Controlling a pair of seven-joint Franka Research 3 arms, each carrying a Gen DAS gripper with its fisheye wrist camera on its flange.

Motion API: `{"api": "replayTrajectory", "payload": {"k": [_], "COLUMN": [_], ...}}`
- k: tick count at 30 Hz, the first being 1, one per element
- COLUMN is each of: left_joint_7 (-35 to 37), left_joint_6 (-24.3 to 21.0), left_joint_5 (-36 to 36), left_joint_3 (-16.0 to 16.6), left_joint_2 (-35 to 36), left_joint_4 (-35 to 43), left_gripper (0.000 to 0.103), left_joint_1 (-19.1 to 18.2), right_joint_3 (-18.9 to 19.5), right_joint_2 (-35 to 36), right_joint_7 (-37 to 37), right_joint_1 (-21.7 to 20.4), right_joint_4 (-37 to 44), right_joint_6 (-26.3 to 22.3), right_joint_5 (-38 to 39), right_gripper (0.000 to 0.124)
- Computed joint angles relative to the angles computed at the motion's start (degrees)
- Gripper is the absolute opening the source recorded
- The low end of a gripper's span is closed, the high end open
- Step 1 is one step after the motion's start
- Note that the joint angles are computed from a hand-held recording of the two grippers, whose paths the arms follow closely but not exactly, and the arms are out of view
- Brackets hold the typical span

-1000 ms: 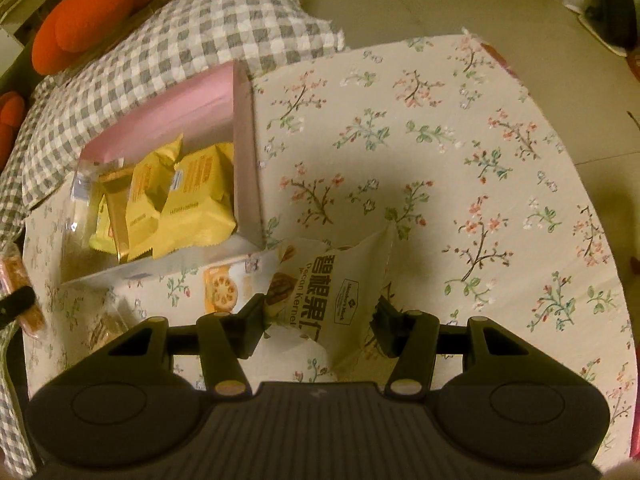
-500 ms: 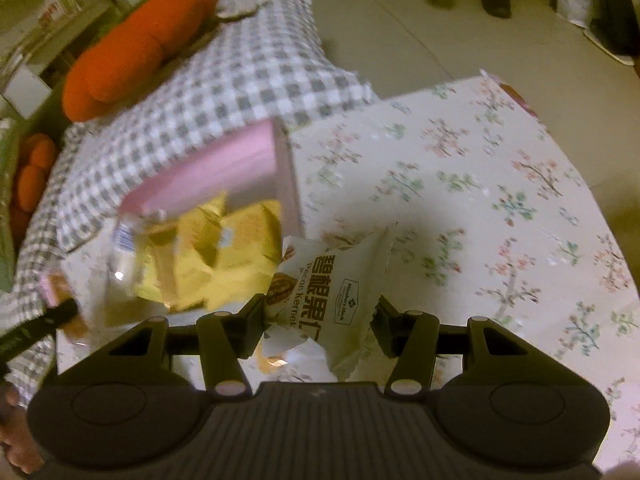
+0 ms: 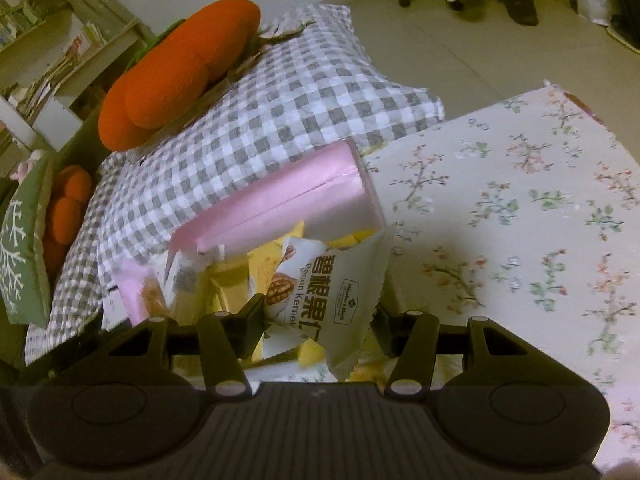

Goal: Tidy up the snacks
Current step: 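Carry both packets over the box and open both tools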

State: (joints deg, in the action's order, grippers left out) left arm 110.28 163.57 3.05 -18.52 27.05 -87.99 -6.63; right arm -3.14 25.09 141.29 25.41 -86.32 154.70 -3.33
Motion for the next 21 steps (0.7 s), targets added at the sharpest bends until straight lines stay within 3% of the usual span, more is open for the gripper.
{"api": "replayTrajectory", "payload": {"k": [5,10,14,21], "left_joint_7": [3.2,6.4,1.7,-6.9], "left_joint_6": [0.3,-1.1,-3.1,-7.8], "left_joint_5": [2.1,-2.4,-3.9,-6.2], "left_joint_3": [-0.2,-2.6,-0.1,1.7], "left_joint_2": [-0.3,-0.8,-0.4,1.1], "left_joint_4": [-1.0,-1.3,0.7,4.6], "left_gripper": [0.033,0.039,0.042,0.042], "left_joint_1": [0.2,2.6,1.5,1.2], "right_joint_3": [-0.3,-1.2,0.4,0.9], "right_joint_2": [3.5,6.5,8.1,12.7], "right_joint_7": [-0.6,-0.2,-3.0,-8.8], "right_joint_1": [1.0,2.1,1.3,1.9], "right_joint_4": [4.6,8.8,10.7,17.8], "right_joint_6": [0.4,-1.5,-1.8,-7.7], "right_joint_5": [-0.4,-1.4,0.4,0.6], "right_gripper": [0.051,0.052,0.052,0.052]}}
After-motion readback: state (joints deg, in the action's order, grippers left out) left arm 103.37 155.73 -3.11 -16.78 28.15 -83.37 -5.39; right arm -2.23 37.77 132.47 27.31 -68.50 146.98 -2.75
